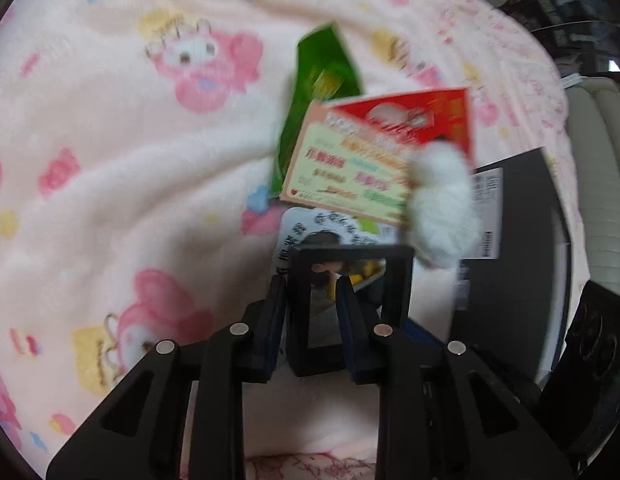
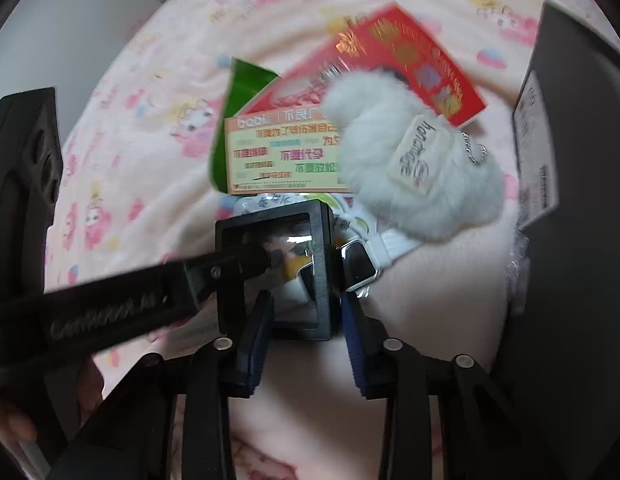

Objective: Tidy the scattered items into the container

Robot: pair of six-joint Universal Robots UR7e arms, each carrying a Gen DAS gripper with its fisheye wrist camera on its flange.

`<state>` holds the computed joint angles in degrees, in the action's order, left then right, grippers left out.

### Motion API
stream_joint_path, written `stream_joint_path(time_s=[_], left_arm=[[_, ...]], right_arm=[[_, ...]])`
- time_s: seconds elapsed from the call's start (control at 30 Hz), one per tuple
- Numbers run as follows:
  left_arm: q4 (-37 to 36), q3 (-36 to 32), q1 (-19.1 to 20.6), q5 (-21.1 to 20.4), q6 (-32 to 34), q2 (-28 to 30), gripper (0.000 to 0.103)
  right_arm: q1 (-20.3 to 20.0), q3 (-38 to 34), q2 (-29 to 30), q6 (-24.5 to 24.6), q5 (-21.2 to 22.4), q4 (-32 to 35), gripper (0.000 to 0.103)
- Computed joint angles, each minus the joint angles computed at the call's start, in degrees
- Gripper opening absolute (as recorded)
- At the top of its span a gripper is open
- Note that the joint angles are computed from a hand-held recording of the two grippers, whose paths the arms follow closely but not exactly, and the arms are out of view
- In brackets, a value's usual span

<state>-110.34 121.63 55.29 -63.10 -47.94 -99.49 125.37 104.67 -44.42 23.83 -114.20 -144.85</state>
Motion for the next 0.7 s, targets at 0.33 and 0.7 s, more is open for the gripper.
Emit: stream_joint_path(time_s=[0.33,0.7], left_arm=[[3.02,6.25,-22.75,-0.05,-9.93,-11.8,0.025],[-8.4,13.33,-31.39,-8.73,-9.42,0.19,0.025]], right_arm=[[6.63,15.2,-19.15,-1.32,3.5,-10.76,0.026],[2.49,34.85,-40.16,6.63,4.96,-10.93,0.026]])
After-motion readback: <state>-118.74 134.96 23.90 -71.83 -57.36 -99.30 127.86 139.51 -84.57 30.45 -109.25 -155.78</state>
